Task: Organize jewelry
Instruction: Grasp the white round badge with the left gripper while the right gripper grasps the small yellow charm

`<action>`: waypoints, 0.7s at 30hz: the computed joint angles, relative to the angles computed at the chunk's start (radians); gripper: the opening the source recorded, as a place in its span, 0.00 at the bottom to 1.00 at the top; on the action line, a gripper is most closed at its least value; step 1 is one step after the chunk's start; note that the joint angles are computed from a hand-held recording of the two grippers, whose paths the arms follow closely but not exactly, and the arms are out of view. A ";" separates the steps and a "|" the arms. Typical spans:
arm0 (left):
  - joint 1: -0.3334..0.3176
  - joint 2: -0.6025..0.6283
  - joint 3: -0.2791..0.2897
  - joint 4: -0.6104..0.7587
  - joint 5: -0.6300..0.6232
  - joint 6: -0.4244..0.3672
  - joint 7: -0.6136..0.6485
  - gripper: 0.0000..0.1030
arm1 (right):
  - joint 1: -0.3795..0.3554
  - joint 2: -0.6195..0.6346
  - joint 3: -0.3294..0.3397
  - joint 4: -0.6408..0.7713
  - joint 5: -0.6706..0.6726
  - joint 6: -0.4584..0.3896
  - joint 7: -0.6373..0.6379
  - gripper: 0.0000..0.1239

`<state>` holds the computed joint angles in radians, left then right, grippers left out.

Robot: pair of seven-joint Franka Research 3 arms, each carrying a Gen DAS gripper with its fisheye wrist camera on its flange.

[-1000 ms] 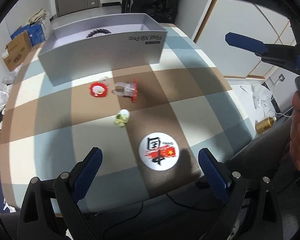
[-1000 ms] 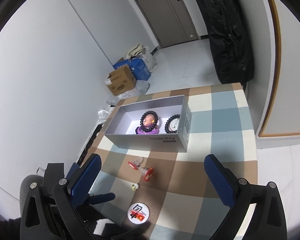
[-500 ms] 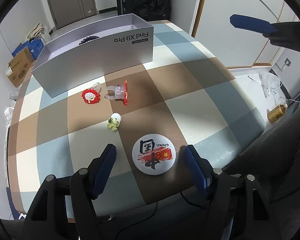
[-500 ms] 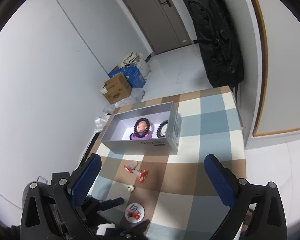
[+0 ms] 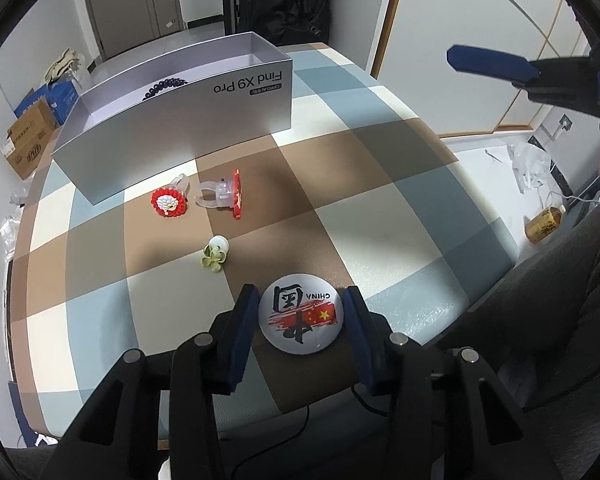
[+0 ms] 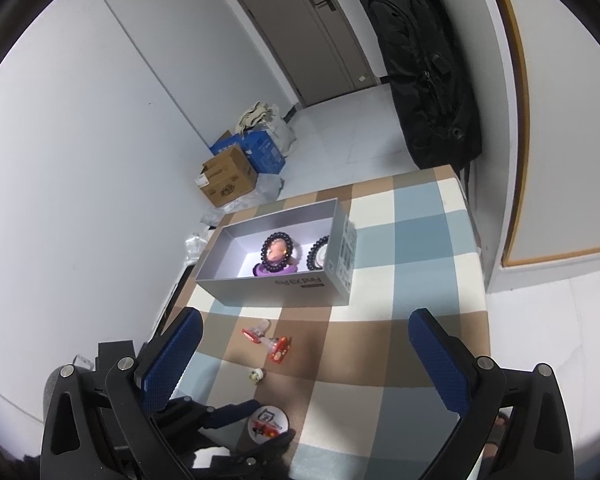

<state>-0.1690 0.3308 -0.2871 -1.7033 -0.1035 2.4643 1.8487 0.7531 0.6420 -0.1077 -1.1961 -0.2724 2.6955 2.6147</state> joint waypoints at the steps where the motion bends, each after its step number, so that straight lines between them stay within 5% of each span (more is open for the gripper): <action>1: 0.003 0.002 -0.002 0.004 -0.007 -0.005 0.001 0.36 | 0.000 0.001 0.000 0.001 0.001 -0.004 0.000 0.83; 21: 0.086 0.009 -0.014 0.070 -0.216 0.010 -0.015 0.36 | -0.023 0.087 0.051 0.130 0.065 -0.162 -0.099 0.83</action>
<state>-0.0834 0.3402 -0.3007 -1.6333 -0.3192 2.4748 1.8336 0.7299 0.7294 -0.0571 -1.0660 -0.2070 2.5333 2.5160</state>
